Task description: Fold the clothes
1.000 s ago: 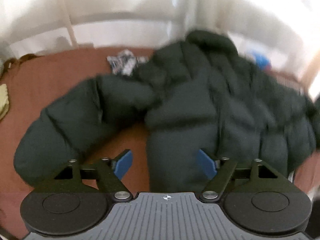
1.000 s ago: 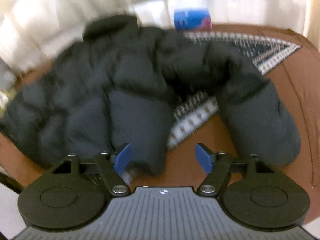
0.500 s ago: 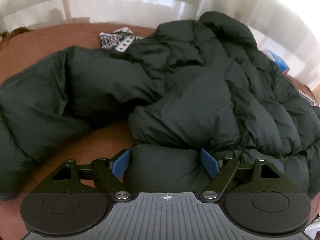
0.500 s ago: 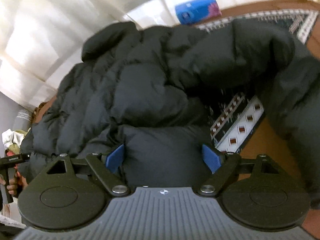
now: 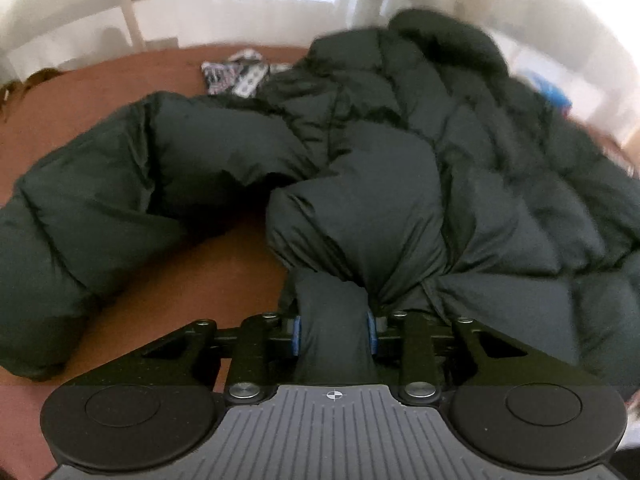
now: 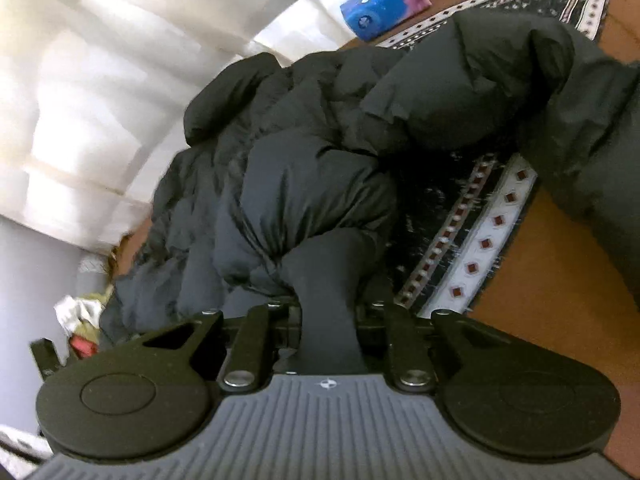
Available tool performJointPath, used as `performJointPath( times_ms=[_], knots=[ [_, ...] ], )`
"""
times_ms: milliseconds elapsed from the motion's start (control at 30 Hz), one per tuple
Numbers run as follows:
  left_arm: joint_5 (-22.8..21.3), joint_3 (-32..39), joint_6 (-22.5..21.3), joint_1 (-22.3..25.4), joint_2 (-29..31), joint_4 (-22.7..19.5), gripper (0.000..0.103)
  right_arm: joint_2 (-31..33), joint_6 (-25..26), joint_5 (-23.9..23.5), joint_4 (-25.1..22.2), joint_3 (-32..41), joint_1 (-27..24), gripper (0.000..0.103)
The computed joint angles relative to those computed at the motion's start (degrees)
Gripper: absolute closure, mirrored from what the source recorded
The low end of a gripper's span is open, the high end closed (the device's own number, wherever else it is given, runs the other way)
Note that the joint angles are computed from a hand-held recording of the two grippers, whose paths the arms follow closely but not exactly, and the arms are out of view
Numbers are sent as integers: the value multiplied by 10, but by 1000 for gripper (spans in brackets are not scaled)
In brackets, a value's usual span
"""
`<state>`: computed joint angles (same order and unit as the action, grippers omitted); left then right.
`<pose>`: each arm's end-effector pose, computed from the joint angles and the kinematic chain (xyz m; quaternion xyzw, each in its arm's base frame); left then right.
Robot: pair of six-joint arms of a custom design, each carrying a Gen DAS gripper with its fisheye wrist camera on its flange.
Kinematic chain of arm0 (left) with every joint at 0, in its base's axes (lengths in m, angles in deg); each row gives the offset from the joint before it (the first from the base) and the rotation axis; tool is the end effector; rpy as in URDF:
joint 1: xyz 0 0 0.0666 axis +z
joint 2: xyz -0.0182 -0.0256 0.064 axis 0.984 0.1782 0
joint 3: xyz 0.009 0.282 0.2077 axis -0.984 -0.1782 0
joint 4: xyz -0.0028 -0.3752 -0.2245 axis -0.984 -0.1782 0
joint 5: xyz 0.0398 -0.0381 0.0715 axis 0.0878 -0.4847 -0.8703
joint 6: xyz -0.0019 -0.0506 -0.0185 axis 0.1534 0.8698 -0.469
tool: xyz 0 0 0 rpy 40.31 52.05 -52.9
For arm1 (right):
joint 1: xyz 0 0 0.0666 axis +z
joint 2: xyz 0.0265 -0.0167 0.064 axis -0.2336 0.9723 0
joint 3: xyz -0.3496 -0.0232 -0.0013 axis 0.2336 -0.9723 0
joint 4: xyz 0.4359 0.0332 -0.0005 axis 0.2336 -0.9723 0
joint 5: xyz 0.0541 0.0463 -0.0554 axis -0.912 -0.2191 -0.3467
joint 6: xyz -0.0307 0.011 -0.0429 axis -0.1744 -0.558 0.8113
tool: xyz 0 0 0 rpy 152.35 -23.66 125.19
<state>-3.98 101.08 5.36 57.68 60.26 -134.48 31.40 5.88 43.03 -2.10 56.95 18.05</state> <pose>0.4956 -0.2106 0.4465 0.3058 0.9184 -0.1371 0.2104 0.1672 0.0928 0.4165 0.3717 0.8450 0.2312 0.3073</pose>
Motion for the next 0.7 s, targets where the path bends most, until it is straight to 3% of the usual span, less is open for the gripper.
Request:
performJointPath(
  times_ms=[133, 267, 333, 433, 500, 600, 700],
  knots=[
    [-19, -28, -1, -9, -4, 20, 75, 6, -8, -22, -28, -23, 0, 80],
    [-53, -60, -43, -23, -21, 54, 69, -3, -40, 9, -10, -54, 16, 76],
    [-73, -79, -62, -30, -31, 77, 64, -3, -40, 21, -13, -57, 25, 71],
    [-99, -106, -66, -40, -44, 115, 43, -6, -46, 45, -18, -64, 39, 60],
    [-116, -122, -65, -48, -51, 139, 36, -4, -54, 65, -18, -67, 52, 57],
    [-120, -108, -61, -49, -50, 123, 32, 8, -63, 85, -27, -59, 68, 49],
    [-101, -76, -72, -38, -49, 95, 25, 42, -84, 100, -71, -23, 79, 31]
  ],
)
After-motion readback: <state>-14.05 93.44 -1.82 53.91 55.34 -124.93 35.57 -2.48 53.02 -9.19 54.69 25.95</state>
